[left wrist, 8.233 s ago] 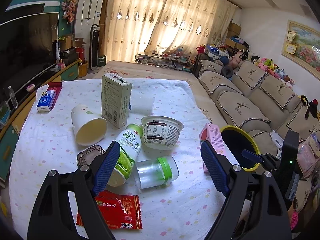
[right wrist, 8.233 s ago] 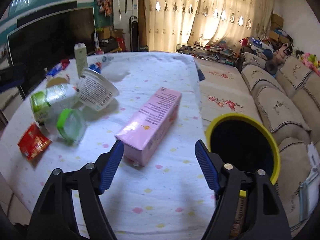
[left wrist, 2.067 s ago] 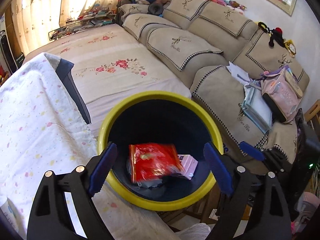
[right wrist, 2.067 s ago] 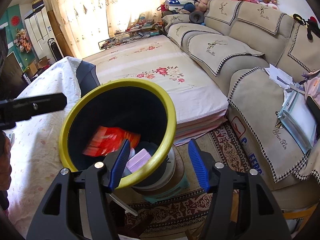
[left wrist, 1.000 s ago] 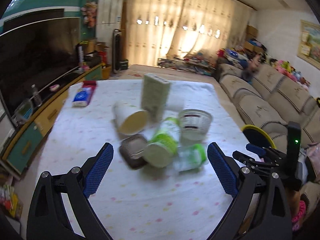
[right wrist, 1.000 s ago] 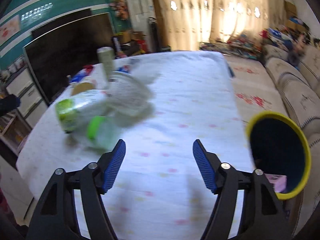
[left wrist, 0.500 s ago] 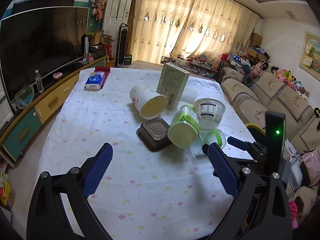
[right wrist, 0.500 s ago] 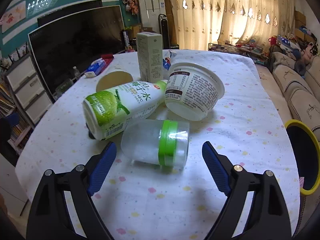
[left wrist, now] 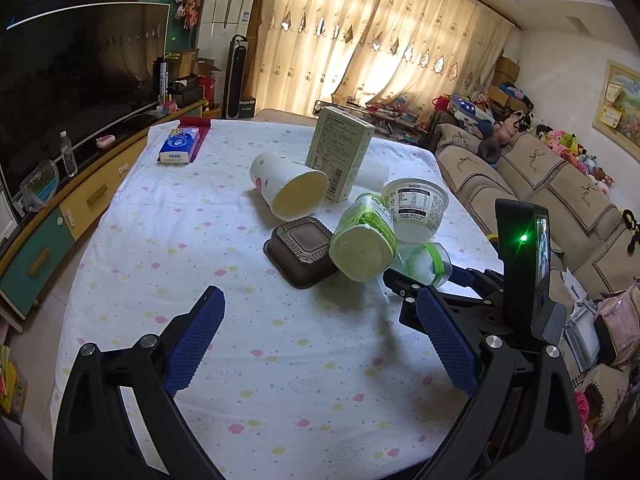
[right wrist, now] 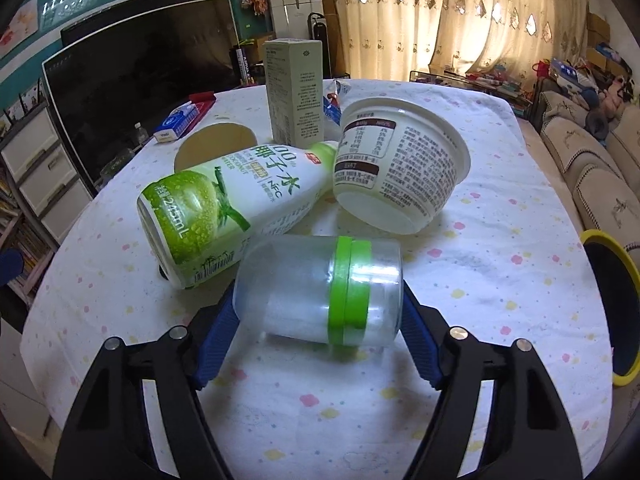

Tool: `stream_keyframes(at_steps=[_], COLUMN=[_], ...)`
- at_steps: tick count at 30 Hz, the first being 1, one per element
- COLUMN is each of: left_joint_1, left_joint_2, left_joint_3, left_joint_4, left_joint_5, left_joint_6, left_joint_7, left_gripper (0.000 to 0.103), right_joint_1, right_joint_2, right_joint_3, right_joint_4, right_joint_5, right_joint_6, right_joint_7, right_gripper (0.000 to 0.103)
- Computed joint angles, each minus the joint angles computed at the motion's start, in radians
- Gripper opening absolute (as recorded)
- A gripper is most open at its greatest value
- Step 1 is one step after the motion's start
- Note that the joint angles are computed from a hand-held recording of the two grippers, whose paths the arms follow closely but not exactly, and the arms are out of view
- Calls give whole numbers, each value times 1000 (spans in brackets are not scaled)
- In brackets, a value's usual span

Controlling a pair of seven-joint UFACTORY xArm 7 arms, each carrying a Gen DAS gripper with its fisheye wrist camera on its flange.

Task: Collect trash
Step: 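Close the right gripper around the clear green-lidded jar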

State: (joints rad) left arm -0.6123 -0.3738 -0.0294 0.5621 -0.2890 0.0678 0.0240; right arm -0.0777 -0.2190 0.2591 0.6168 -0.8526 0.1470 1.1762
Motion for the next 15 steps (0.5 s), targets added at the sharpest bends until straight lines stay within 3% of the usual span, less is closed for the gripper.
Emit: stream_keyframes(at_steps=[7,15], left_joint_1=[-5,-12], left_joint_2=[27,85], left_joint_3=[-10,-33], left_joint_4=[24,65], left_joint_5=[4,-11], left_joint_6=[11,26], left_joint_7=[12,37], left_gripper=[95,95], right_joint_1=[95,189], right_joint_2=[-102,-257], right_joint_3=[-95,-204], right_joint_4=[-113,-257], right_joint_5=[214,403], right_joint_6=[-48,-21], right_joint_7=[-229,-447], right_gripper=[70,70])
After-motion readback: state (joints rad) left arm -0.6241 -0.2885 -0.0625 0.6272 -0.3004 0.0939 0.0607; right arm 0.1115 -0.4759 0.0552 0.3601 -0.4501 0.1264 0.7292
